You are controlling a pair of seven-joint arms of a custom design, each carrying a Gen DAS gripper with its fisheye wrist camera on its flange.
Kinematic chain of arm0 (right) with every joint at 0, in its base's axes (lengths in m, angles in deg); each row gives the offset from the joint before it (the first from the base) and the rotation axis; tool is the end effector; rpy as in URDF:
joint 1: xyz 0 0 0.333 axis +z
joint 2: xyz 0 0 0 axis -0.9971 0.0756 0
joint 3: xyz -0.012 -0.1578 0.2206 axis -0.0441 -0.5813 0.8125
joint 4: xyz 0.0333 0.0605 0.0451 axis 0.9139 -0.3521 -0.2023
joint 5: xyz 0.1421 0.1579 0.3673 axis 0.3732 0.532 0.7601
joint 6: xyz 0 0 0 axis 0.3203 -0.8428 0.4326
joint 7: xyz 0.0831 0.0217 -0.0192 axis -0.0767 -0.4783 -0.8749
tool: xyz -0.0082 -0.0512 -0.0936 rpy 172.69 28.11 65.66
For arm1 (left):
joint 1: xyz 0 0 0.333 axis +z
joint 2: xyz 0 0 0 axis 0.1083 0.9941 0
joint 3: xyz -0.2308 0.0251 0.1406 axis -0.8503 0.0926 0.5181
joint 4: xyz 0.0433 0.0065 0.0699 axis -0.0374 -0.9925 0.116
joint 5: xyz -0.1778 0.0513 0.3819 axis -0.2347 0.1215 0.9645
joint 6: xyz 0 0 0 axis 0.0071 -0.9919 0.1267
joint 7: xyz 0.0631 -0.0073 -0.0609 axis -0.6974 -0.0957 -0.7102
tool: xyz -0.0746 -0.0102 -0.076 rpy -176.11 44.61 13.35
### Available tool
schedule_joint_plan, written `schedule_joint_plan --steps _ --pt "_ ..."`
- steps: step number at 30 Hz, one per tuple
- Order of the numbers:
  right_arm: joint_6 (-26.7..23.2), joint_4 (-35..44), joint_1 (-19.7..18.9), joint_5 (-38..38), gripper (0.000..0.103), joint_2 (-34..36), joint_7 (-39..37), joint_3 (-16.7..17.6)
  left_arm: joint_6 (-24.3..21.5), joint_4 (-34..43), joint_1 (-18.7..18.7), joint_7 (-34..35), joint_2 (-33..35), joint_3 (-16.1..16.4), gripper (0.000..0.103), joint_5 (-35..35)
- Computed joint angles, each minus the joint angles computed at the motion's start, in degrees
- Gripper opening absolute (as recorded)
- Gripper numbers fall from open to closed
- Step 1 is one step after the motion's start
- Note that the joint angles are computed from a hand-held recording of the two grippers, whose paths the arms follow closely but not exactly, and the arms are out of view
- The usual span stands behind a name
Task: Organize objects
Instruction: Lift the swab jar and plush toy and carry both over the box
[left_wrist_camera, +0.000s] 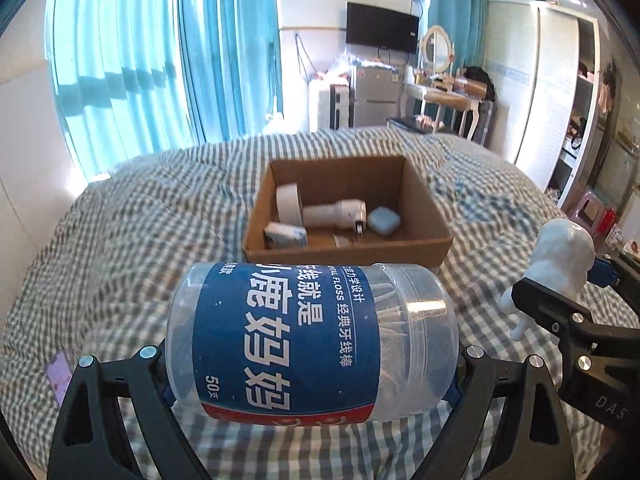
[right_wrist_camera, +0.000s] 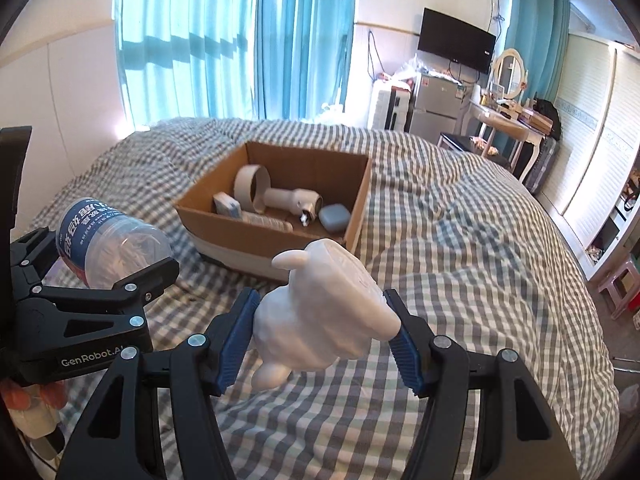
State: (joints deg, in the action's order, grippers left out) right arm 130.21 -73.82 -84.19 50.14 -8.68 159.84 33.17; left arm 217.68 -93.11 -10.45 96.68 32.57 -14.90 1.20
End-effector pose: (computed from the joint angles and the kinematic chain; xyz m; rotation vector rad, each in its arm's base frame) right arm 0.4197 0.1189 0.5557 -1.7619 1.7374 -0.8392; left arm 0.4642 -0.2126 0.5287 -1.4331 2.0401 -0.9000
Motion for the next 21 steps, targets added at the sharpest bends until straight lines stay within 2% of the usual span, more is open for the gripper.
schedule_joint_plan --steps 5,10,17,21 --pt "0.7 4.4 -0.9 -1.4 0.062 2.4 -0.8 0.4 0.5 3.7 1.0 0.5 1.4 0.0 0.093 0.9" --pt "1.9 10.2 -1.7 -2.8 0.062 7.2 -2.1 0.1 0.6 10.3 3.0 0.0 6.8 -0.7 0.093 2.3" --pt "2.7 22.5 -2.0 -3.7 0.062 20.3 -2.9 -2.0 -1.9 23.4 5.4 -0.3 18.8 -1.7 0.093 2.4" --pt "2.0 29.6 -0.6 -3.7 0.062 28.7 -2.6 -4.6 -2.6 29.8 6.2 0.4 25.7 -2.8 0.093 2.3"
